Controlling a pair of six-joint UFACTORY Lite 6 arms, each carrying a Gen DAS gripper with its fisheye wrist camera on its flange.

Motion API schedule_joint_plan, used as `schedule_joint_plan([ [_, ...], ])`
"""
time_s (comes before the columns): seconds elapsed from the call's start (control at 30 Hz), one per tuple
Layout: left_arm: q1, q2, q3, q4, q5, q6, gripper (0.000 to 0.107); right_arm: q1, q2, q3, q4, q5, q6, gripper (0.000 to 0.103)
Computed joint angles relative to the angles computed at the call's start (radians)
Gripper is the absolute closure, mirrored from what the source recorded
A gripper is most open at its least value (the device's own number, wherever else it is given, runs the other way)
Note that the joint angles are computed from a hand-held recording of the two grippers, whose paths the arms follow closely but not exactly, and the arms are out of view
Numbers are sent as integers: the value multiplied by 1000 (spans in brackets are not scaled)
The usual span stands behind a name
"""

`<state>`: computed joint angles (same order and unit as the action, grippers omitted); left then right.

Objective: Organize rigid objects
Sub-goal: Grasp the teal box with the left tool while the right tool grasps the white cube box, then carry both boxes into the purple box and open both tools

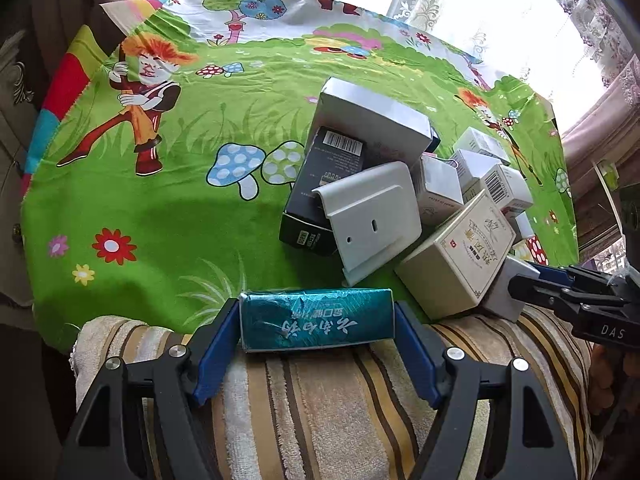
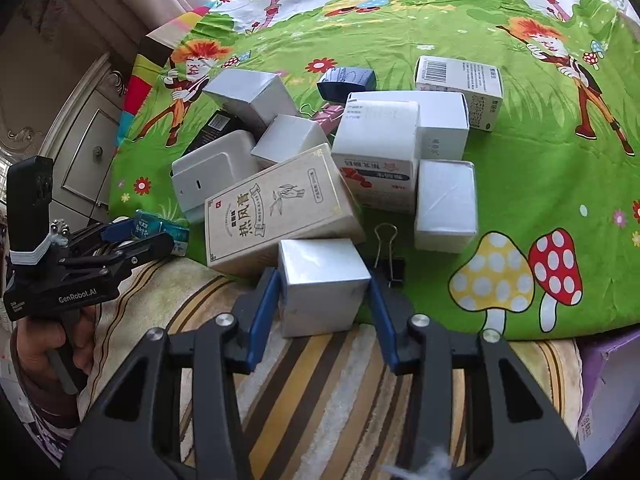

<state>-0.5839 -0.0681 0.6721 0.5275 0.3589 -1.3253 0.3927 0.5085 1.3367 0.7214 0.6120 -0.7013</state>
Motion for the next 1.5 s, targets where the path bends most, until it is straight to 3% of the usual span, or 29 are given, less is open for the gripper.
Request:
schedule_joint_plan([
  [0.3, -156, -143, -33, 168, 131, -259, 32, 1, -220, -199, 32, -76, -77, 56],
  [0.6, -338, -132, 51, 307, 201, -451, 32, -76, -439, -393, 100, -92, -173, 56],
  [0.97, -454, 74, 258, 421, 104, -587, 32, -309, -625, -550, 159, -20, -293, 56],
  [1.23, -477, 215, 399, 413, 26, -575, 32, -470, -694, -611, 174, 9, -370, 56],
  [1.5, -493, 430, 665, 187, -13, -299, 32, -662, -744, -640, 142, -10, -438, 56],
])
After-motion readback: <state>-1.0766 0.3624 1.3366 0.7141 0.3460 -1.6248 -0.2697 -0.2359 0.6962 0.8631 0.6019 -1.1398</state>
